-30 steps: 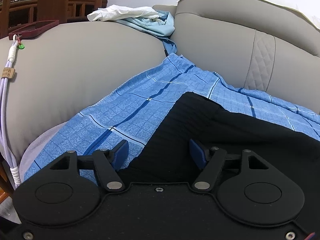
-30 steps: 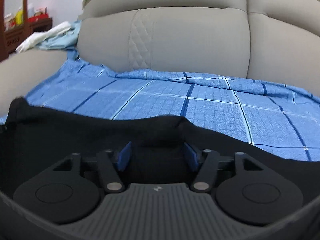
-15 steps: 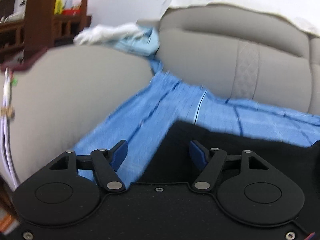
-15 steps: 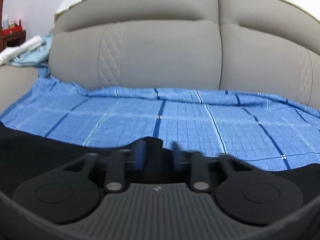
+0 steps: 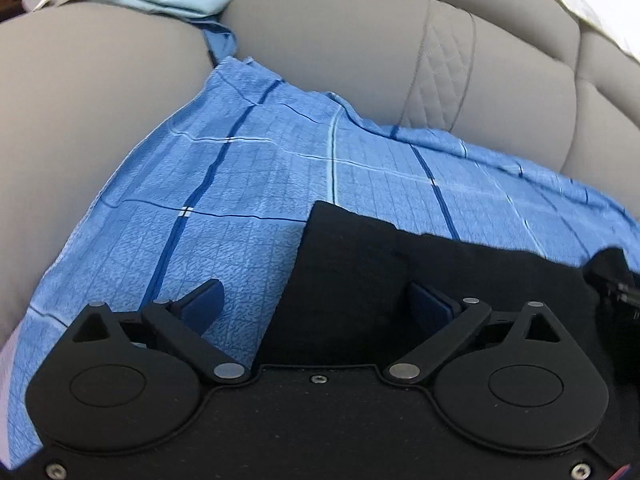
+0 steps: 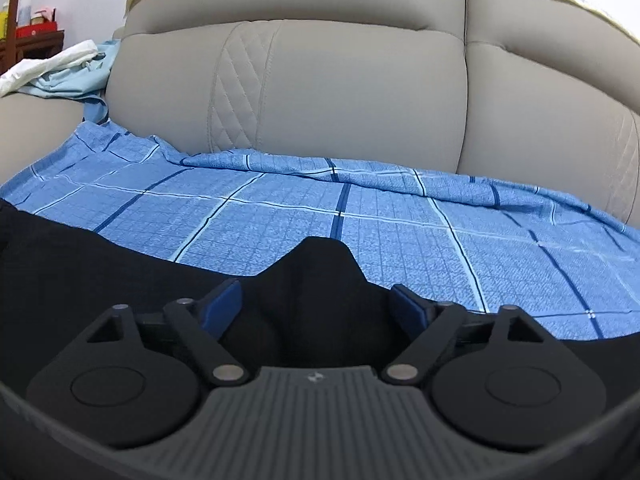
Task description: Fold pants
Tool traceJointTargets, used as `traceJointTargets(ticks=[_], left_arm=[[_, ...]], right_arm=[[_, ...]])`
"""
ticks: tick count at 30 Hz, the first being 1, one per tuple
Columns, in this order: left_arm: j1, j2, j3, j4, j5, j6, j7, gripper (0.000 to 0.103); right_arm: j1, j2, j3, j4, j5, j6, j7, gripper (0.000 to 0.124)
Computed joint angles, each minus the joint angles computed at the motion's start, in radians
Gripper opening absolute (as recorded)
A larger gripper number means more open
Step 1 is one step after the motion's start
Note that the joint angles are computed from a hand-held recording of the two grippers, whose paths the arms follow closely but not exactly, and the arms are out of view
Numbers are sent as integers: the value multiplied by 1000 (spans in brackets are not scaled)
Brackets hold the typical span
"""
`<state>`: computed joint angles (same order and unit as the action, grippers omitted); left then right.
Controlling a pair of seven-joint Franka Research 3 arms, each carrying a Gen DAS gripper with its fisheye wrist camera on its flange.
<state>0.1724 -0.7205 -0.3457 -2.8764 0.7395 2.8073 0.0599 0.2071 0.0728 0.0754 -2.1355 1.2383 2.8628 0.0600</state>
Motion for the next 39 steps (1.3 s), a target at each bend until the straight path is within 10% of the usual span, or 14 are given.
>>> traceJointTargets(ticks=[5,10,15,18,21,27,30,35,39], left_arm=[[-95,-5,65,-7,-41,-9,139,97],[-121,-46,14,-12,-70,-65,155,60],[-123,-117,-17,-49,-104,-76,50,45],[-126,-126,-28,-43,-84,-95,52,52],[-99,-148,-6,-57,-68,-69,36,82],[-84,-58,156,-71,-144,103,136,89],[-111,-8,83,8,-133,-38,256,63],[-76,-49,11,-5,-131,-37,127,40],[-38,-59,-73,27,-92,-113,52,37]], right_arm=[[-4,2,-2,3,-17,-19,25,91],[-8,9,-4,13,-49,-49,38,92],[-13,4,-4,14,-67,-84,42,79],[-12,-3,-4,7,-56,-92,19,75],[-11,-4,-7,7,-53,-96,13,75],[-11,-3,-9,8,-53,-103,7,77],[-11,-3,-9,8,-46,-104,-1,77],[-14,-2,-12,12,-63,-118,11,74],[-19,-24,-16,4,-70,-160,-3,27]])
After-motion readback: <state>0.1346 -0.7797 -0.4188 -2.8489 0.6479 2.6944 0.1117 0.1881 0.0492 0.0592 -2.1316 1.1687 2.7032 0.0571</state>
